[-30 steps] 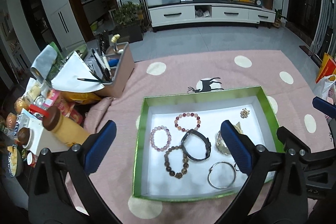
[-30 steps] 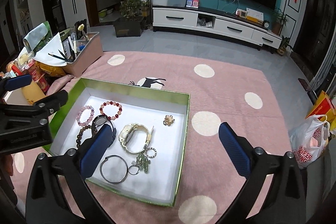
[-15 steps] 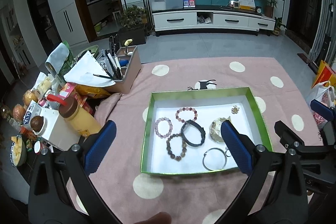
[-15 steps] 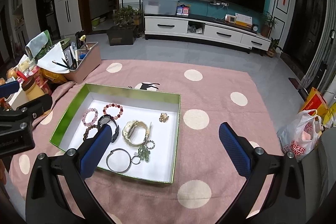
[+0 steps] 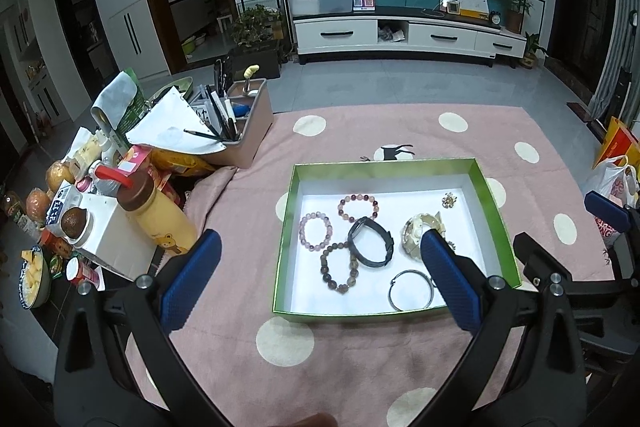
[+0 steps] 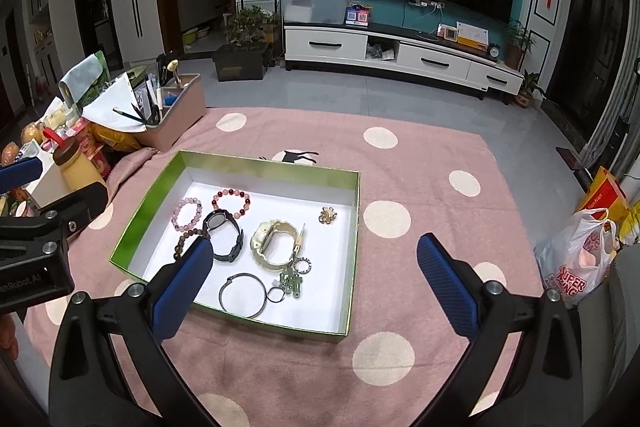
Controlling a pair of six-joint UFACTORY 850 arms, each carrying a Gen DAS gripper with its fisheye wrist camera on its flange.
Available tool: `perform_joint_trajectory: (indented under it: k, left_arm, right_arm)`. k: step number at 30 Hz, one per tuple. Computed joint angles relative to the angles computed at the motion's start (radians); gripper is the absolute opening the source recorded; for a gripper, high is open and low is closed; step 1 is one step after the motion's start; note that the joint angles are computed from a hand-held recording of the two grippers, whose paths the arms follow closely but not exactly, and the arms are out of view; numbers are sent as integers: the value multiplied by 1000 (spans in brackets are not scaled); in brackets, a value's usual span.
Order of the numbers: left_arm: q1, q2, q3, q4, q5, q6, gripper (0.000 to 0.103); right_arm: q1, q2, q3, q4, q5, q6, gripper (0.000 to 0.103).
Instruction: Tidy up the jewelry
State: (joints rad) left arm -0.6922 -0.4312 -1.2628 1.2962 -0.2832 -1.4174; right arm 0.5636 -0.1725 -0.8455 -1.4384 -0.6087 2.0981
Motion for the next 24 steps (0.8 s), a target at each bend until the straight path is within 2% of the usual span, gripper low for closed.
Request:
perform_joint_trajectory:
  k: [24]
  left_arm:
    - [13,-46,-31,-17,-28,18,101]
  right_arm:
    - [-29,-5,1,-15,19,16,102]
